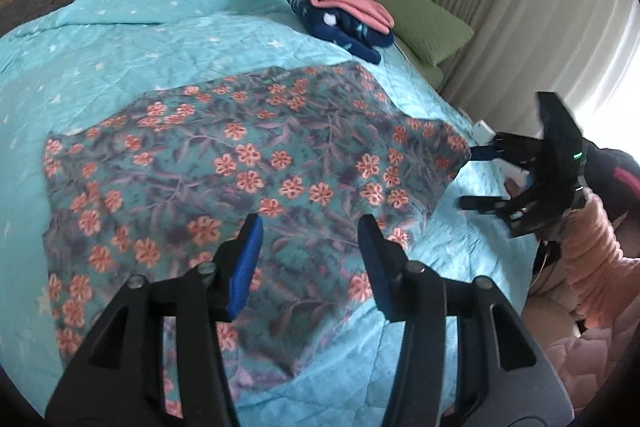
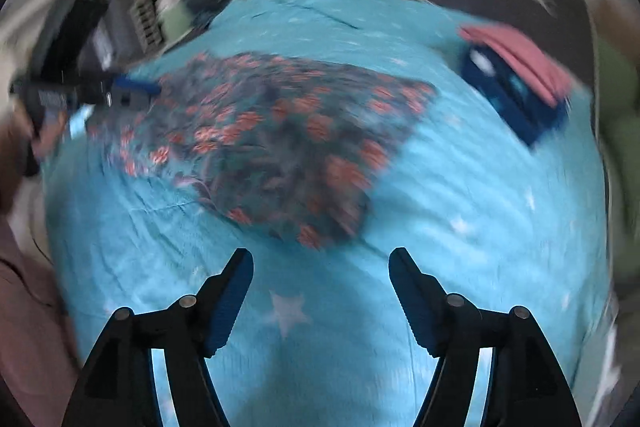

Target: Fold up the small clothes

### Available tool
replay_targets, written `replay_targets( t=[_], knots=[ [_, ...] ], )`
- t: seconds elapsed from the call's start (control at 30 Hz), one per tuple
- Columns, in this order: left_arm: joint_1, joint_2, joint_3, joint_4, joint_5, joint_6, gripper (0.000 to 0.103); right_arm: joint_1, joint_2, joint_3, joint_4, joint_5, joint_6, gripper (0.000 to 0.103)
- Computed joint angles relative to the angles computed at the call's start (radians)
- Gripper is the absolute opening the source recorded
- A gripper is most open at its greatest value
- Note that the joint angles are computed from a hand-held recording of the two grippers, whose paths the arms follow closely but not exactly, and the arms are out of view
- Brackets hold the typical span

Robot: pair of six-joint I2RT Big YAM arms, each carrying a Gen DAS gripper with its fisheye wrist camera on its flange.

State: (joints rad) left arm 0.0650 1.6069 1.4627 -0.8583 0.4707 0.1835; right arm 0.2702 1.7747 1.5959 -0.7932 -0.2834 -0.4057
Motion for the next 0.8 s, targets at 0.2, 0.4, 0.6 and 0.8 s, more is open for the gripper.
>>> replay_targets(
  t=[0.2, 0.4, 0.6, 0.8],
  knots=[
    [0.005, -0.034, -0.038, 0.008, -0.011, -0.003, 0.051, -0.022, 0.154, 0.237, -0.12, -0.225, 0.171, 0.004],
    [0.035, -0.051, -0.05, 0.023, 0.055, -0.016, 0.053, -0.181, 0.122, 0.256, 0.064, -0.695, 0.555, 0.004],
    [-0.003, -0.027, -0.049, -0.023, 0.029, 0.049, 0.057, -0.198, 0.102, 0.214, -0.076, -0.573, 0.54, 0.018],
    [-0.031, -0.05, -0.082, -0.068, 0.016, 0.121, 0.057, -0.194, 0.08, 0.144, -0.145, -0.384, 0.475, 0.027]
  ],
)
